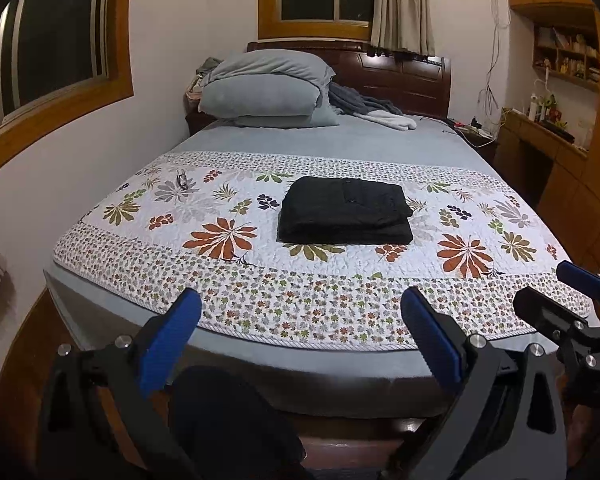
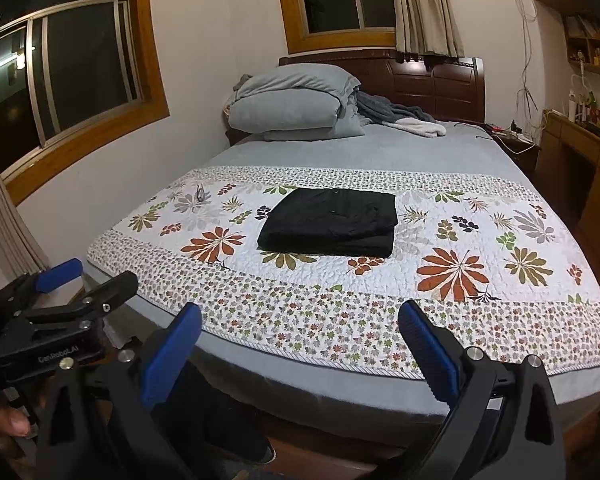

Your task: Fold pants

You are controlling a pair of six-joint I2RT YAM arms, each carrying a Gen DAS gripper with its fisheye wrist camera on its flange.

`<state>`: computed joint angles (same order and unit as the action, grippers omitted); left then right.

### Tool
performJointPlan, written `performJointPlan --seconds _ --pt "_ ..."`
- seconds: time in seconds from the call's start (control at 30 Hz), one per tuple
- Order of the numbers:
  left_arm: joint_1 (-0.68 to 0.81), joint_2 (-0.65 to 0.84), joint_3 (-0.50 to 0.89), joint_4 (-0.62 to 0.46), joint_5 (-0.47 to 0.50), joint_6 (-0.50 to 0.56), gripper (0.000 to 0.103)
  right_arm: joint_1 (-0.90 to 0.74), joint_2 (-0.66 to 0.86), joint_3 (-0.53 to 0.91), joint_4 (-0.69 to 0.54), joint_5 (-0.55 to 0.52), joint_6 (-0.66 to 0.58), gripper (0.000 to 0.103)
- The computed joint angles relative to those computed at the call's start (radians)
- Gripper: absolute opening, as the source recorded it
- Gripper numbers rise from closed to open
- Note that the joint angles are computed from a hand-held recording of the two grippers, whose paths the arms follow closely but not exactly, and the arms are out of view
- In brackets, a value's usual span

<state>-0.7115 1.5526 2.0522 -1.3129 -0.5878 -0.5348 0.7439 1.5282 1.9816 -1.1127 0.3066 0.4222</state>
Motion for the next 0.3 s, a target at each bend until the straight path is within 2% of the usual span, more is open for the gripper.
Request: performJointPlan --seconds 0.3 --pt "-0.006 0.002 0.017 -0.007 -0.008 -0.003 0.1 -0.004 0.001 0.0 0.001 -0.003 0.001 0.099"
